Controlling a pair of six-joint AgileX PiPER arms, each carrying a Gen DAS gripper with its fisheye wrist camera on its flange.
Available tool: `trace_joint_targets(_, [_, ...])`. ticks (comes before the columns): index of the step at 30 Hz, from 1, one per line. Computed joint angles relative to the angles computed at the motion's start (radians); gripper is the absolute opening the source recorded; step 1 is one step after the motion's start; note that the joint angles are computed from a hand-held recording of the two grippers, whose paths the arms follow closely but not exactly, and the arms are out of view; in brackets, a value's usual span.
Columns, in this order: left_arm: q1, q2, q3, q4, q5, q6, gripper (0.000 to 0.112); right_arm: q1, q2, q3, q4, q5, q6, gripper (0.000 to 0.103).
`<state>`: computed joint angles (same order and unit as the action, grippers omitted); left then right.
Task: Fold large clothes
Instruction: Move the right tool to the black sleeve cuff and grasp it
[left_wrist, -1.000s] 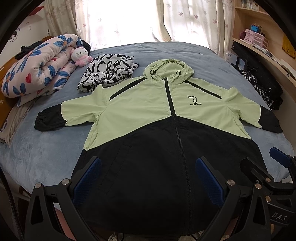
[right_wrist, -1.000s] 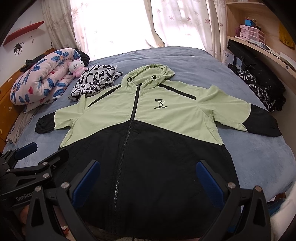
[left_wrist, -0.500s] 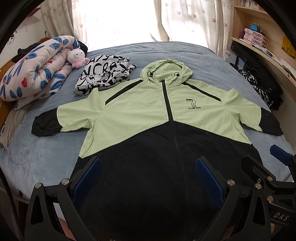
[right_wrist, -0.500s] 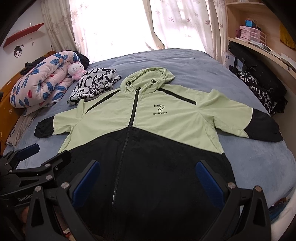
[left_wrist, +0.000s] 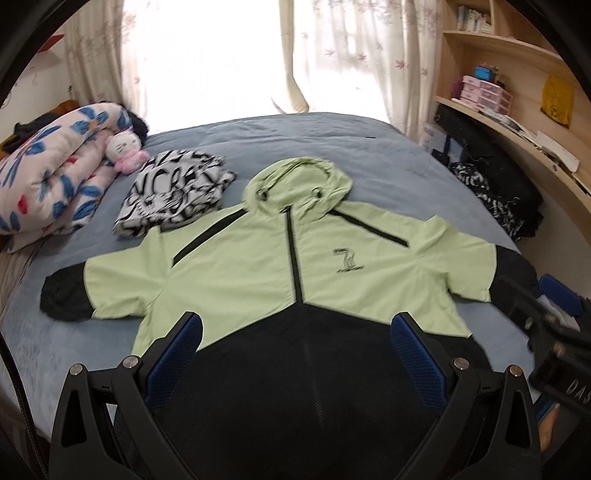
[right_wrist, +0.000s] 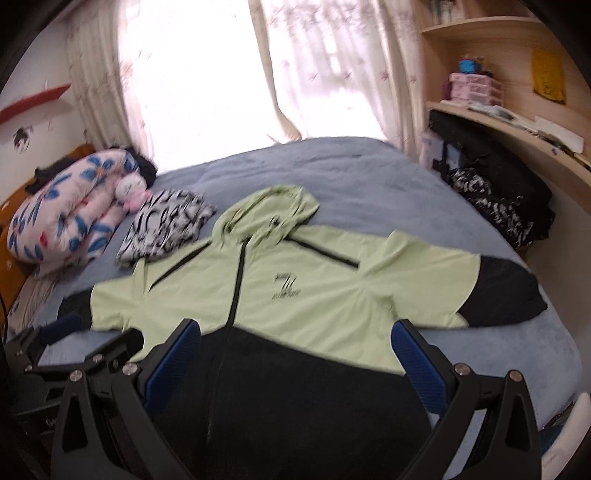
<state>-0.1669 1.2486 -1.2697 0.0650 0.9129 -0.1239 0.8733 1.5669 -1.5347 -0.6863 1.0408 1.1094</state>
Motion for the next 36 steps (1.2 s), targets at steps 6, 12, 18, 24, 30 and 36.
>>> trace_joint_targets(6, [-0.074, 0.116, -0.107, 0.004, -0.032, -0.026, 0.101, -0.093, -0.024, -0.024, -0.056, 0.009, -0.08, 0.103])
trace_joint_targets(12, [-0.107, 0.243, -0.226, -0.059, -0.06, -0.025, 0.101, -0.265, -0.005, -0.127, 0.113, 0.046, -0.341, 0.103])
trace_joint_targets(18, [-0.198, 0.383, -0.344, 0.072, -0.104, -0.162, 0.101, -0.479, 0.006, -0.115, 0.29, -0.001, -0.488, 0.103])
trace_joint_targets(24, [-0.281, 0.565, -0.523, 0.155, -0.072, -0.281, 0.101, -0.751, 0.066, -0.092, 0.473, -0.028, -0.61, 0.103])
trace_joint_targets(30, [-0.35, 0.787, -0.74, 0.166, 0.021, -0.31, 0.101, -1.006, 0.128, -0.039, 0.742, -0.051, -0.778, 0.103])
trace_joint_targets(36, [-0.428, 0.962, -0.895, 0.221, 0.058, -0.334, 0.101, -1.186, 0.214, 0.028, 0.862, -0.052, -0.82, 0.097])
